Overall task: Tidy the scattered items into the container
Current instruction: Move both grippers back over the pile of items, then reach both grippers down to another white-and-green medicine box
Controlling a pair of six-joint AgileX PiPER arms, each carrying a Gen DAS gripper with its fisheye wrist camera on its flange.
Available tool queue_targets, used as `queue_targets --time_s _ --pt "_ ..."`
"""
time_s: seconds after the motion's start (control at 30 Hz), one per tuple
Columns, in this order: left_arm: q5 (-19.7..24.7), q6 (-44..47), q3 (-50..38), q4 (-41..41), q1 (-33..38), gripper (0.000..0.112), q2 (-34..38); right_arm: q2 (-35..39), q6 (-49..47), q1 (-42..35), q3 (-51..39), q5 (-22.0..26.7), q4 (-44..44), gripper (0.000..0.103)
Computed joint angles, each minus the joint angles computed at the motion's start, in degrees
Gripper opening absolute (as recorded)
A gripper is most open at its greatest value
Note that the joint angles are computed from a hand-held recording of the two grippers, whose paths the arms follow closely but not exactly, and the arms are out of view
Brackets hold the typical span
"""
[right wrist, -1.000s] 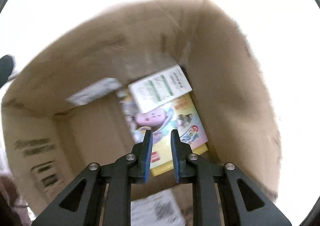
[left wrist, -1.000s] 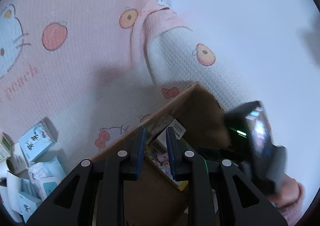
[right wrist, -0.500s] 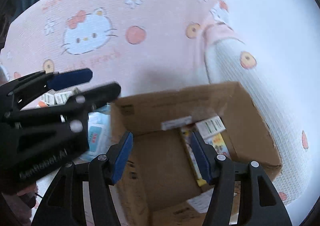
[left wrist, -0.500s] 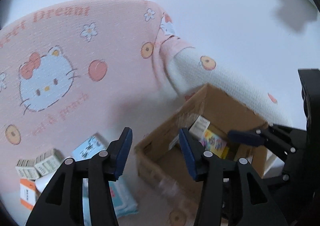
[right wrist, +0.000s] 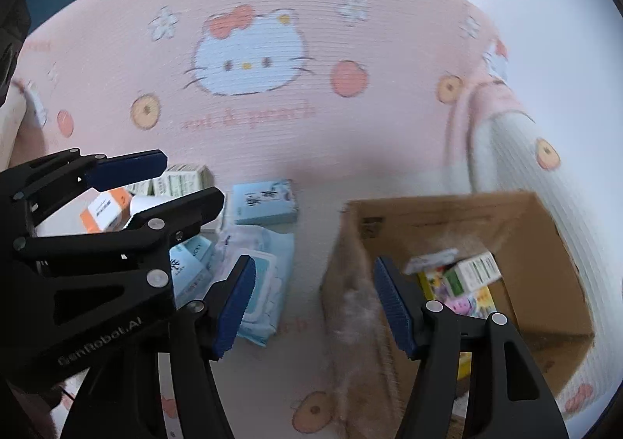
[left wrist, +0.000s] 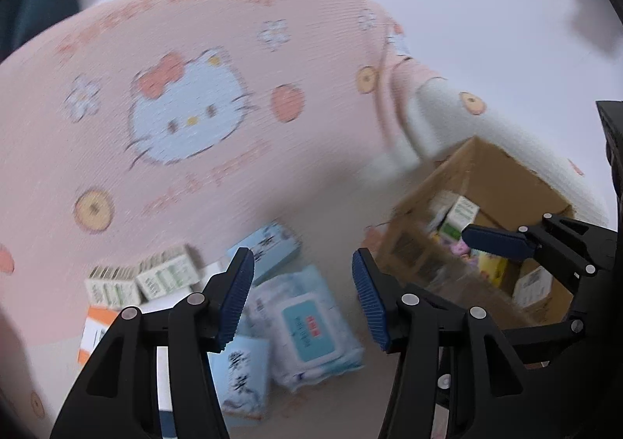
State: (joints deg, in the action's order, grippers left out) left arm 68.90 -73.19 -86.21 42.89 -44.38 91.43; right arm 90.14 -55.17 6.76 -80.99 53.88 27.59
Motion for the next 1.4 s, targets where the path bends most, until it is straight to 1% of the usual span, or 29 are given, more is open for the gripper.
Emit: queue_targets --time_s 0.07,0.1,0.17,0.27,0.37,0.4,0.53,0.63,0.7,0.77,0.83,0.9,0.97,1.03,1.1,1.17,1.27,1.3,1.33,1.4 --pt "-1.4 -2.6 4.4 -1.0 0.7 0.057 -2.7 -1.6 -1.7 1.7 3.5 -2.8 1.5 0.061" --pt "-2.7 -3.9 7.0 -2.0 1.4 0.057 -4.4 -1.9 -2.9 2.2 4.8 -3.3 2.6 0.061" --pt "-5.7 -6.4 12.5 -3.9 3.0 0.057 -8.0 -1.5 -5.5 2.8 6.4 -2.6 5.6 0.062" --pt "-8.2 -10.9 20.1 -4.2 4.4 0.057 -12.5 -0.5 -8.6 3.6 8.6 -1.9 9.4 0.062" --pt "-9.9 -14.2 26.4 -5.2 5.8 0.057 -16.0 1.1 -12.1 4.4 11.2 -3.8 13.1 0.062" --pt "-11.7 -14.6 28.9 -6.4 7.0 0.057 -17.5 1.7 -13.5 4.6 11.8 -3.9 14.6 0.062" --pt "-16.4 -12.7 33.7 -11.0 13.4 0.057 -19.7 5.8 -16.5 5.2 11.8 -3.7 20.2 0.062" --pt "-20.2 -13.6 36.8 -10.4 17.2 0.057 -21.2 10.8 -18.0 5.2 8.7 -0.3 24.9 0.062" --pt "-23.9 -12.6 38.7 -11.0 20.9 0.057 -22.2 15.3 -16.3 5.8 4.5 2.0 26.6 0.062" --pt "-26.5 -10.6 39.4 -11.8 24.3 0.057 -22.1 19.1 -14.3 6.4 0.6 3.7 28.4 0.063" --pt "-30.1 -8.4 40.2 -12.4 28.4 0.057 -22.0 23.0 -10.4 7.4 -3.7 4.5 29.3 0.064" --pt "-33.9 -0.7 40.3 -18.0 34.5 0.057 -20.9 25.8 -7.9 7.9 -6.5 4.6 30.2 0.066" --pt "-35.1 2.1 39.6 -20.4 38.4 0.057 -19.6 28.6 -3.9 8.8 -10.1 4.7 29.6 0.069" --pt "-37.5 4.8 39.4 -22.7 42.0 0.057 -18.5 32.0 -1.1 9.4 -14.1 6.9 30.2 0.069" --pt "-40.9 10.8 39.4 -28.0 45.6 0.057 -17.3 34.5 1.7 10.0 -17.4 8.3 30.4 0.069" --pt "-41.7 14.8 38.6 -31.1 47.5 0.057 -15.5 36.8 6.5 11.3 -21.0 8.0 29.1 0.069" --pt "-40.2 15.8 36.5 -31.2 49.1 0.057 -11.9 39.0 16.0 13.7 -25.4 4.9 23.2 0.07" --pt "-40.8 16.2 36.4 -31.3 49.7 0.057 -11.3 40.0 17.4 13.8 -26.9 5.6 23.2 0.07" --pt "-42.1 17.5 36.8 -32.3 50.2 0.057 -11.4 41.7 18.8 13.8 -29.3 7.4 23.8 0.07" --pt "-42.8 18.4 36.6 -33.3 50.6 0.057 -11.1 45.8 24.2 13.5 -35.4 11.8 24.8 0.07"
